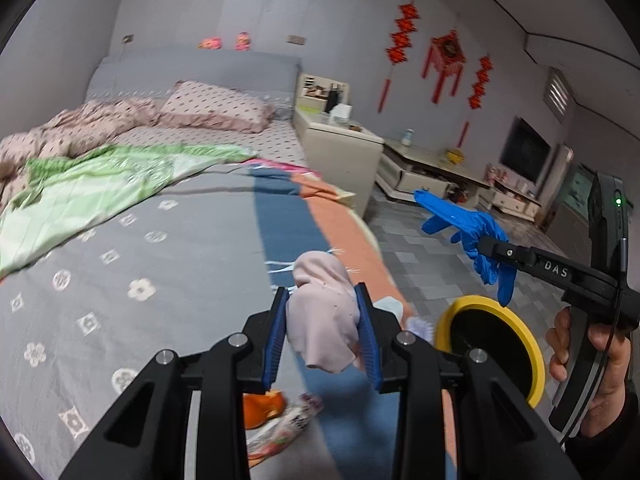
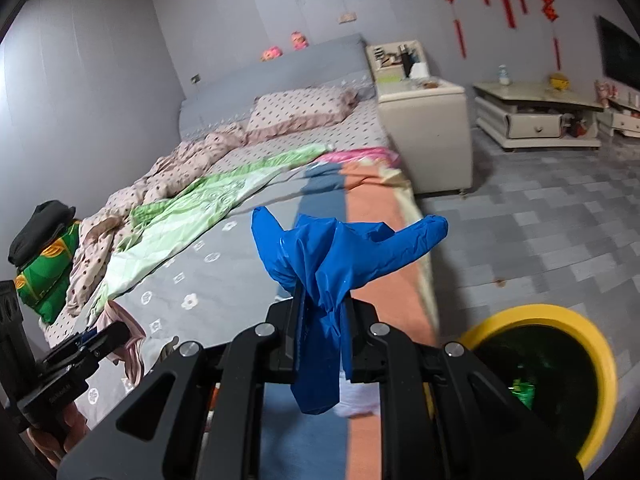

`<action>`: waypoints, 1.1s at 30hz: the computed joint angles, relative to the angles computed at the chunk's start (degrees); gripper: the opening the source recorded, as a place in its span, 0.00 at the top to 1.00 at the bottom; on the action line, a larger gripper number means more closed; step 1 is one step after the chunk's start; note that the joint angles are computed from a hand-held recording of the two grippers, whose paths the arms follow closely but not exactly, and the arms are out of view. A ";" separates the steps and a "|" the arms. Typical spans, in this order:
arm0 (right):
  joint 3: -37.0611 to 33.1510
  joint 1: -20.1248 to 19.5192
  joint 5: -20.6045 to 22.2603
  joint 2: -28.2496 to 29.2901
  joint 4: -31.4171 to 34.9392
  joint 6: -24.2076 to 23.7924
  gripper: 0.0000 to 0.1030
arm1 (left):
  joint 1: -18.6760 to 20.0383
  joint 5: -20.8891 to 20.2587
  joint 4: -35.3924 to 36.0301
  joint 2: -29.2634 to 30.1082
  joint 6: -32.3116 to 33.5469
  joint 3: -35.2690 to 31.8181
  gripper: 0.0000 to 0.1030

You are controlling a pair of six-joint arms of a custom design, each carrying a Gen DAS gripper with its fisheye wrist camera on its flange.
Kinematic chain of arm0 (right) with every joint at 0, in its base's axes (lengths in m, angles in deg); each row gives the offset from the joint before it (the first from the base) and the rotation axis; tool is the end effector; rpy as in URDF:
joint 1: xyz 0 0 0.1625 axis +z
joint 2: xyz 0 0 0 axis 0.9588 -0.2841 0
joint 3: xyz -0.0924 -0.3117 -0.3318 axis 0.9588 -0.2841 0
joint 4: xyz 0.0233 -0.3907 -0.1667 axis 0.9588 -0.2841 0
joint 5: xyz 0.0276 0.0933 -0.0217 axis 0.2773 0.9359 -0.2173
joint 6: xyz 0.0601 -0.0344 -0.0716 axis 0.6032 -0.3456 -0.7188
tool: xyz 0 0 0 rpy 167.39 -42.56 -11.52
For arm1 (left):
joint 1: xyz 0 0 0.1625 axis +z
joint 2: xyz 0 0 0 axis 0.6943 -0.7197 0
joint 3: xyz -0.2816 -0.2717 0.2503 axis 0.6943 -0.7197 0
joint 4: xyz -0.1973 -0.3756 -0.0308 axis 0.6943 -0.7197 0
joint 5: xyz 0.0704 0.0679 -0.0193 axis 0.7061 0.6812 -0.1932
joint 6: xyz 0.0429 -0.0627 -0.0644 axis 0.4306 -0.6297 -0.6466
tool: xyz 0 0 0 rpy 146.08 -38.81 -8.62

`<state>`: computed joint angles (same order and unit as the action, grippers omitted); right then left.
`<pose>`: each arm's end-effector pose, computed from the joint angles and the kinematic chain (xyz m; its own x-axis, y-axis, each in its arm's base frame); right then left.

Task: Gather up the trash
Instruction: 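Carry blue glove and pink cloth toward the yellow bin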

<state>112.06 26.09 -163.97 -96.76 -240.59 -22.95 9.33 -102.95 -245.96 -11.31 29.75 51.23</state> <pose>0.2092 -0.7057 0.3035 -0.8708 0.0499 0.4891 -0.3778 0.5686 -0.7307 -0.3071 -0.7142 0.1930 -0.7848 0.3998 -0.4736 0.6167 0.5799 -0.5324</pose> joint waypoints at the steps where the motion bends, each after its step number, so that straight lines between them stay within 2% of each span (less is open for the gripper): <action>1: 0.89 -0.18 -0.02 -0.91 -0.55 -0.03 0.86 | -0.40 0.09 0.21 0.37 0.41 -0.36 0.70; 13: 11.80 -4.18 0.18 -12.07 -6.98 1.22 0.86 | -5.35 -2.16 4.10 6.67 3.36 -6.04 0.70; 21: 17.94 -8.02 0.53 -18.07 -9.24 2.15 0.86 | -6.66 -4.72 8.90 11.99 3.56 -10.62 0.70; 27: 20.17 -10.86 -0.52 -20.16 -8.40 3.84 0.85 | -6.72 -6.82 12.16 15.89 2.61 -13.56 0.70; 33: 20.85 -14.48 0.75 -20.68 -6.89 6.38 0.85 | -6.36 -7.11 15.69 19.51 2.09 -16.25 0.69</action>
